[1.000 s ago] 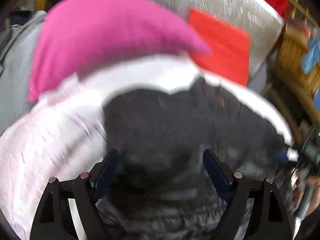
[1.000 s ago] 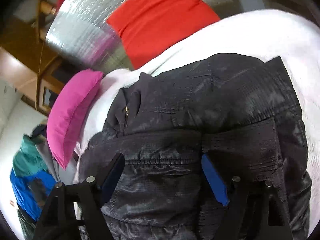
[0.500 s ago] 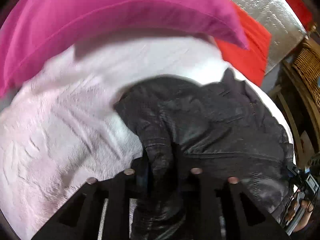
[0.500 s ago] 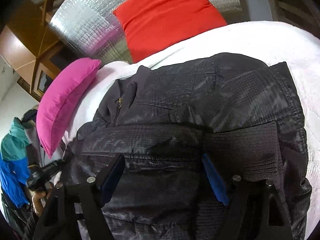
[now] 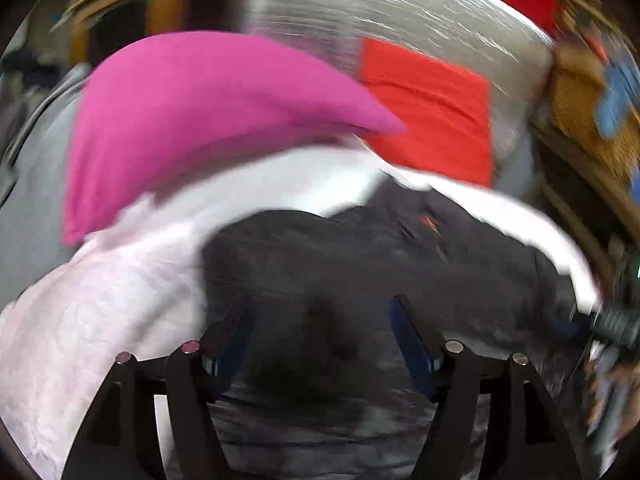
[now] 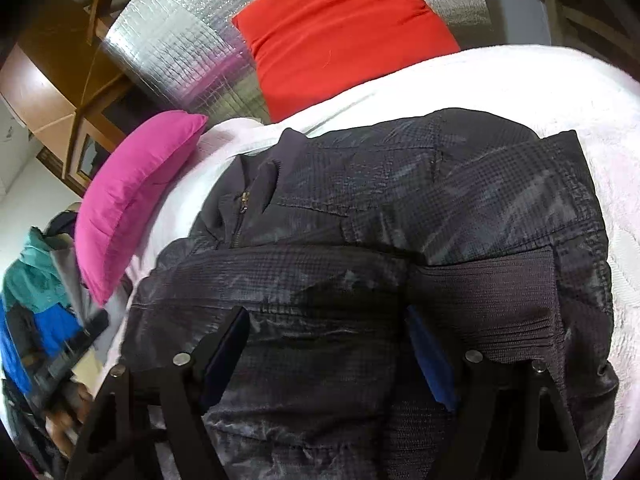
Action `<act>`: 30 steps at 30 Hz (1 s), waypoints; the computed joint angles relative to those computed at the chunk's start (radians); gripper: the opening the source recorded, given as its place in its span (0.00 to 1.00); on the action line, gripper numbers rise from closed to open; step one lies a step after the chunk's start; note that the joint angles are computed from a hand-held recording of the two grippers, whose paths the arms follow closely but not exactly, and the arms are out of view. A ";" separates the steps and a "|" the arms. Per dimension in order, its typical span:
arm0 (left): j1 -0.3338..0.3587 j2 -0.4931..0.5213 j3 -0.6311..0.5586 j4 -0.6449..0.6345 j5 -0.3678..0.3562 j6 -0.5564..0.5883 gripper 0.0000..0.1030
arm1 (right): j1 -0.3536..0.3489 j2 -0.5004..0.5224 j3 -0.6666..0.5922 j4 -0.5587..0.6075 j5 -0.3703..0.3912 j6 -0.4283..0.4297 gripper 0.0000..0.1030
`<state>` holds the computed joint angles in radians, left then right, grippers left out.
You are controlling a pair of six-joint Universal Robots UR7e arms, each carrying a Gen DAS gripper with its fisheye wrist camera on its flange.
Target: Fold large clothes
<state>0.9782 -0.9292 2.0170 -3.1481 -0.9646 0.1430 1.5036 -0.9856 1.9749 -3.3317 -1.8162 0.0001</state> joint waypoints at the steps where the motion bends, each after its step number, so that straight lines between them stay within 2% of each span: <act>1: -0.009 0.040 -0.014 0.051 0.036 0.002 0.69 | -0.011 -0.033 0.026 -0.009 0.052 0.021 0.80; 2: -0.009 0.074 -0.032 0.100 0.073 -0.011 0.69 | -0.016 -0.053 0.043 -0.023 0.072 0.020 0.80; 3: -0.015 0.090 -0.034 0.108 0.105 -0.014 0.70 | -0.015 -0.081 0.068 -0.064 0.055 0.006 0.80; 5: -0.041 0.096 -0.009 0.012 0.137 0.020 0.69 | -0.032 -0.129 0.101 -0.114 0.038 0.000 0.80; 8: -0.074 0.068 0.008 -0.041 0.074 0.002 0.69 | -0.090 -0.174 0.104 -0.117 0.009 0.029 0.82; 11: -0.094 0.098 -0.019 -0.021 0.004 0.019 0.70 | -0.158 -0.180 0.081 -0.081 0.037 0.099 0.82; 14: -0.101 0.177 -0.061 0.069 0.053 0.020 0.70 | -0.178 -0.154 0.027 -0.006 0.041 0.079 0.80; 15: -0.096 0.216 -0.079 0.076 0.079 0.019 0.71 | -0.172 -0.141 0.008 0.008 0.024 0.053 0.63; 17: -0.096 0.233 -0.070 0.014 0.092 0.053 0.72 | -0.150 -0.124 -0.027 0.056 -0.026 0.020 0.21; 18: -0.097 0.233 -0.075 0.029 0.096 0.047 0.72 | -0.128 -0.110 -0.037 0.039 -0.077 -0.016 0.19; 19: -0.094 0.228 -0.081 0.052 0.090 0.033 0.72 | -0.106 -0.087 -0.056 0.025 -0.144 -0.062 0.19; 20: -0.093 0.221 -0.079 0.064 0.083 0.017 0.72 | -0.106 -0.078 -0.064 0.035 -0.171 -0.066 0.19; 21: -0.101 0.212 -0.060 0.060 0.086 0.002 0.72 | -0.112 -0.073 -0.066 0.050 -0.183 -0.043 0.27; 22: -0.101 0.217 -0.062 0.052 0.092 0.011 0.72 | -0.117 -0.078 -0.052 0.031 -0.167 -0.032 0.29; 23: -0.109 0.209 -0.057 0.051 0.099 0.012 0.72 | -0.114 -0.083 -0.037 0.004 -0.169 -0.030 0.36; 24: -0.112 0.206 -0.052 0.040 0.097 0.017 0.72 | -0.103 -0.093 -0.015 -0.029 -0.176 -0.031 0.56; 25: -0.114 0.189 -0.040 0.037 0.082 0.021 0.72 | -0.086 -0.103 0.009 -0.067 -0.190 -0.048 0.65; 26: -0.107 0.175 -0.037 0.031 0.062 0.022 0.72 | -0.071 -0.110 0.029 -0.106 -0.212 -0.072 0.68; 28: -0.108 0.118 0.011 -0.006 0.047 0.014 0.72 | -0.017 -0.116 0.066 -0.183 -0.282 -0.140 0.68; 30: -0.114 0.084 0.057 -0.080 0.066 0.032 0.72 | 0.035 -0.123 0.101 -0.207 -0.274 -0.186 0.68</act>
<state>0.8637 -0.8455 2.0739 -3.2281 -0.8988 0.1746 1.5383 -1.1088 2.0754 -3.5387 -2.0903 -0.1855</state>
